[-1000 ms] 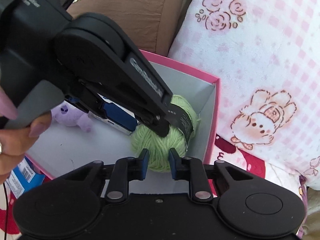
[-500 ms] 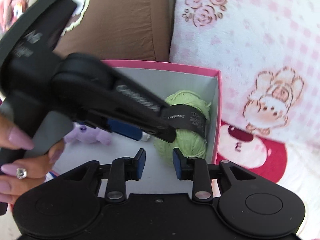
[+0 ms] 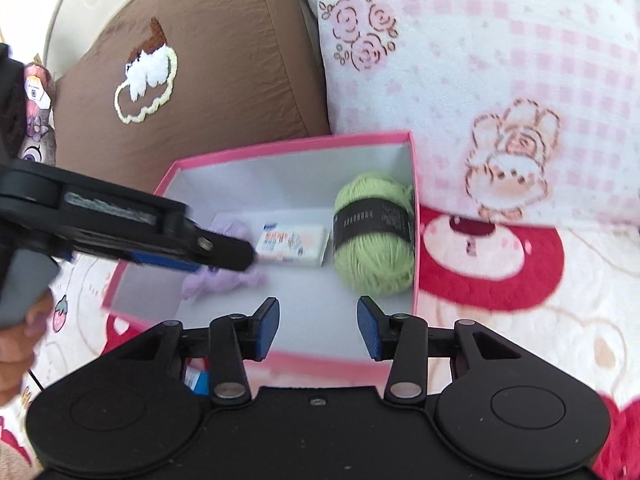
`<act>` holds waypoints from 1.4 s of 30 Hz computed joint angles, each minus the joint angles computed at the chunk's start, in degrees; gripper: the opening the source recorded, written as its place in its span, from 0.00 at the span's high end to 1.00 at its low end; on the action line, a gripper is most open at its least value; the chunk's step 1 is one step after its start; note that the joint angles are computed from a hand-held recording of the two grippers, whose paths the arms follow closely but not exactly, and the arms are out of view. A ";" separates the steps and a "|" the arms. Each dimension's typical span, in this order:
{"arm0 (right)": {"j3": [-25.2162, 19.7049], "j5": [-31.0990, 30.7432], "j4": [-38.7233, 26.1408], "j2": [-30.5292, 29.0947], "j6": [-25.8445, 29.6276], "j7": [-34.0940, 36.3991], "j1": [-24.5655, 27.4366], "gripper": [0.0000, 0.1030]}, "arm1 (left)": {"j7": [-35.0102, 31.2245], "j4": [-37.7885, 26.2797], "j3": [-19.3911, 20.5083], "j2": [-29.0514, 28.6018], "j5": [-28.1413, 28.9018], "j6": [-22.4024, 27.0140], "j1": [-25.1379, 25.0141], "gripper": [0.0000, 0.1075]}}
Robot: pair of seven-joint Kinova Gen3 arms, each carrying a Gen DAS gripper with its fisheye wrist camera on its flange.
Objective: Organize objects
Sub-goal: 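Withdraw the left tool up and away from the pink box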
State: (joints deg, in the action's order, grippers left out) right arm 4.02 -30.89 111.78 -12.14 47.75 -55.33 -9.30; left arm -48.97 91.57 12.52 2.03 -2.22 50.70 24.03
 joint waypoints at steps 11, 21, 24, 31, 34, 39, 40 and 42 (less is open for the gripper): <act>0.98 5.41 -1.53 -10.98 7.19 -4.30 -2.83 0.41 | 1.10 -0.32 4.77 -10.43 -3.49 10.80 0.14 0.42; -4.00 13.55 -7.84 -18.33 16.69 -9.95 -4.40 0.30 | -2.80 -0.67 6.47 -18.19 1.68 17.42 -2.02 0.38; -5.21 14.84 -7.74 -20.53 17.52 -11.14 -5.16 0.27 | -3.04 -0.34 7.04 -20.24 2.83 18.51 -3.32 0.38; -5.35 15.11 -6.27 -24.26 19.03 -13.19 -7.46 0.22 | -3.26 3.30 8.15 -25.36 5.07 17.41 -5.64 0.35; -5.57 15.32 -5.12 -25.65 19.19 -13.59 -7.99 0.20 | -3.92 5.65 8.55 -27.52 6.42 16.25 -6.42 0.35; -6.17 15.35 -2.76 -27.55 18.35 -15.03 -8.17 0.13 | -4.14 8.19 11.06 -28.86 6.09 15.57 -8.66 0.33; -6.26 15.34 -2.41 -27.66 18.39 -15.11 -8.44 0.12 | -4.29 8.89 11.34 -29.01 5.97 15.16 -8.93 0.33; -6.50 15.55 -1.73 -27.84 19.21 -14.67 -9.31 0.12 | -4.78 10.17 12.30 -29.01 5.43 14.36 -9.32 0.33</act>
State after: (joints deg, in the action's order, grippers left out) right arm -2.47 -15.33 110.06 -39.99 66.96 -69.99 -18.61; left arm -53.75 101.74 24.82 -26.98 3.21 65.06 14.71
